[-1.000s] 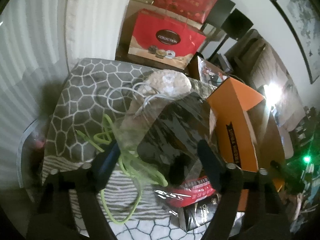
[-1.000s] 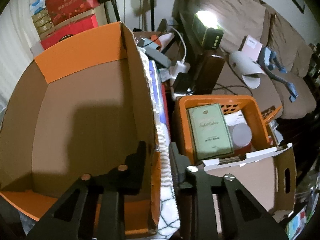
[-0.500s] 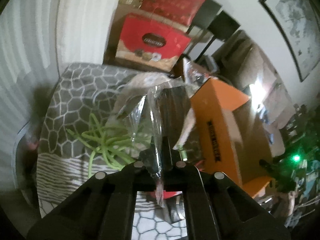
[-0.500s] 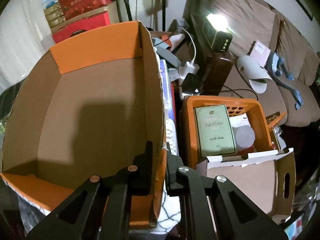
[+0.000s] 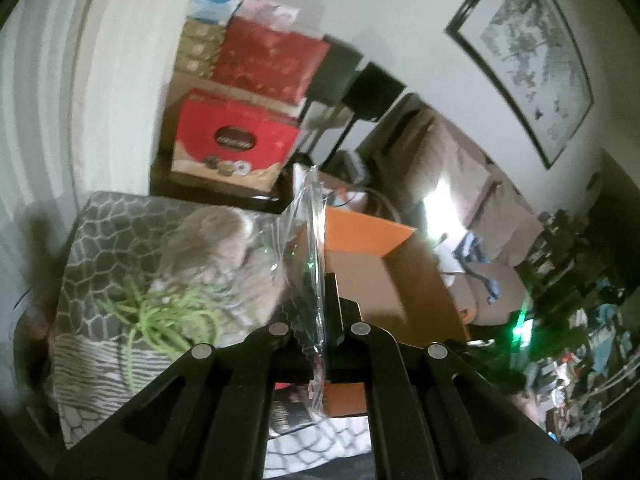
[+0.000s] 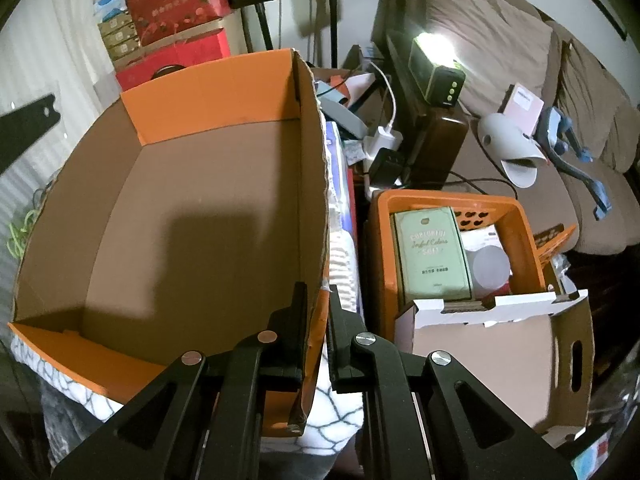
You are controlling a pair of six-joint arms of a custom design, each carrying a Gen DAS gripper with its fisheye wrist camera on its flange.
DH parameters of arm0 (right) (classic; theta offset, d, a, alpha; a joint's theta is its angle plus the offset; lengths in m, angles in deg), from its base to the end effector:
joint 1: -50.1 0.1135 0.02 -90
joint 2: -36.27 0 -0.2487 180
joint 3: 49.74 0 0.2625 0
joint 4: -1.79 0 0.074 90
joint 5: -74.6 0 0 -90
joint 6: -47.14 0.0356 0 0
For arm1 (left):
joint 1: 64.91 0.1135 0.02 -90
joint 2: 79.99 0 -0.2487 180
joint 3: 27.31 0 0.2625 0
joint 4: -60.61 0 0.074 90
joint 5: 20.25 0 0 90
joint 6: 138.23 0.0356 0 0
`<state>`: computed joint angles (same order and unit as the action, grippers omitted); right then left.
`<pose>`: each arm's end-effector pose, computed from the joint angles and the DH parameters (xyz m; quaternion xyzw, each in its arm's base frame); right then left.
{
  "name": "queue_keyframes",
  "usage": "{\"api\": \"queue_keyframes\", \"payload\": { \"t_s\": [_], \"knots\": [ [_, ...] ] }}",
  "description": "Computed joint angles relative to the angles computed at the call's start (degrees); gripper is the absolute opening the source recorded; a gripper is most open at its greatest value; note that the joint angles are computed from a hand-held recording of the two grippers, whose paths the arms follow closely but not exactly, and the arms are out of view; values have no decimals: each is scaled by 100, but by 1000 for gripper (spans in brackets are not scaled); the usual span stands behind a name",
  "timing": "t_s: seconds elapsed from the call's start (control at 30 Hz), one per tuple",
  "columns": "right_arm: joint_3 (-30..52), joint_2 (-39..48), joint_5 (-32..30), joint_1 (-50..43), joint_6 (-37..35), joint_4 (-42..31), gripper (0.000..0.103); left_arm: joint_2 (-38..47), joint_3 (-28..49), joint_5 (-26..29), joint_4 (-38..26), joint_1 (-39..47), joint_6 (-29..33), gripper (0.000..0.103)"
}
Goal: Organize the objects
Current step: 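Carry the plastic bag with the left gripper over the orange box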
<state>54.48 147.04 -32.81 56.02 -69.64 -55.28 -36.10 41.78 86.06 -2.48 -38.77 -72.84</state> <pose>0.4136 0.0536 0.2194 -0.3041 0.9138 0.1041 0.2485 0.1513 0.0631 0.3313 -0.3248 0.8302 -0.1216 0.4365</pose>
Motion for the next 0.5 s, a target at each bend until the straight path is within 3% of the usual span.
{"api": "queue_keyframes", "payload": {
  "t_s": [0.27,0.5],
  "knots": [
    [-77,-63,-55,-21,-21,16,7,678,152,-564,643,-1243,-621,3],
    [-73,-62,-125,-75,-220,-48,7,1591,-169,-483,1691,-1864,-1249,3]
  ]
}}
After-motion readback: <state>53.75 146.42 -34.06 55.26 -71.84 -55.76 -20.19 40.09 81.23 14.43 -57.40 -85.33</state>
